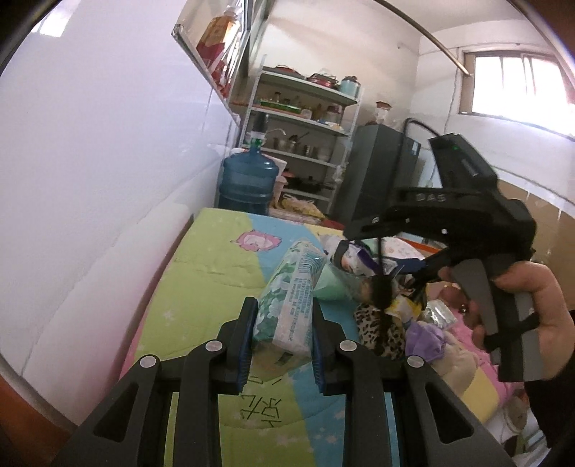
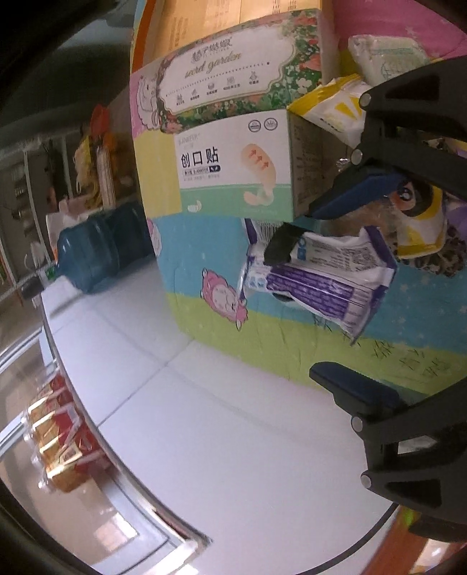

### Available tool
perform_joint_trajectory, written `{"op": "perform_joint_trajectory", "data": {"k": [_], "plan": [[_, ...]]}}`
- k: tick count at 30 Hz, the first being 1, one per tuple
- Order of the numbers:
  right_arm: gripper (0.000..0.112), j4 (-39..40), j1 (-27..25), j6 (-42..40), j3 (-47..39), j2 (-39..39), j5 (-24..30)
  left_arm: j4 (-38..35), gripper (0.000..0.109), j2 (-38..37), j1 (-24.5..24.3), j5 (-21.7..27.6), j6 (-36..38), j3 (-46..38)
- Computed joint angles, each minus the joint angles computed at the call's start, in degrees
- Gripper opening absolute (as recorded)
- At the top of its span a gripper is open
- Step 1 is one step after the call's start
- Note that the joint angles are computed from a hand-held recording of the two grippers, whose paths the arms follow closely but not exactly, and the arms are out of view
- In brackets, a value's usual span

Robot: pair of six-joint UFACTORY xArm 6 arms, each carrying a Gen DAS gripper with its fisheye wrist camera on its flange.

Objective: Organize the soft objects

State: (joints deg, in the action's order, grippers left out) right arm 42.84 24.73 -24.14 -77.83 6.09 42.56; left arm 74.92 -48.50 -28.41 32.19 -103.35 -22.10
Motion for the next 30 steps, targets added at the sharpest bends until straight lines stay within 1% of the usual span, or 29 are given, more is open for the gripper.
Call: {"op": "perform_joint_trajectory", "data": {"k": [2,4,5,6,7,8,9,10,15,18,21,24,30], "plan": [[0.082,-2.0,0.5,0.9,0.0,0.0,-0.5,1.7,0.027,0.9,0.9,-1.5,-1.6,-0.4],[0.076,-5.0,1.3,2.1,-0.2,0.2,-1.0,2.2,0.027,0.8,1.3,-2.3,-2.2,-0.3],[0.06,-6.8,1.6,2.8,0.1,0.0,-1.5,2.4,0.027,0.5,1.6,-2.7,-2.5,-0.1],[0.055,-7.8,1.6,3.1,-0.1,0.2,-0.7,2.8,0.027,0.3,1.9,-3.2,-3.0,0.2],[0.054,-8.1,1.7,3.1,-0.3,0.4,-0.2,2.9,0.027,0.4,2.4,-3.8,-3.1,0.2],[0.051,-8.4,1.8,2.6,0.1,0.1,-0.5,2.9,0.027,0.4,2.9,-4.5,-3.3,0.3],[0.041,-8.8,1.9,2.3,0.7,-0.3,-1.2,3.0,0.027,0.2,3.2,-4.9,-3.5,0.6],[0.035,-8.7,2.0,1.8,1.3,-0.7,-1.6,3.1,0.027,0.0,3.5,-5.2,-3.8,0.8],[0.035,-5.9,2.1,-2.0,4.6,-3.0,-4.4,3.0,0.027,0.2,4.5,-6.3,-4.8,1.2],[0.035,-0.7,1.8,-6.9,6.7,-5.1,-4.7,3.8,0.027,1.1,6.8,-8.5,-5.5,0.5],[0.035,3.6,1.2,-12.0,7.8,-6.8,-3.5,4.5,0.027,1.2,7.1,-8.6,-6.5,0.3],[0.035,6.0,0.6,-15.9,9.0,-8.2,-1.6,5.2,0.027,1.3,6.4,-7.9,-7.3,0.2],[0.035,7.5,-0.7,-22.1,13.9,-13.2,1.2,6.6,0.027,2.0,3.6,-5.5,-9.4,-0.3]]}}
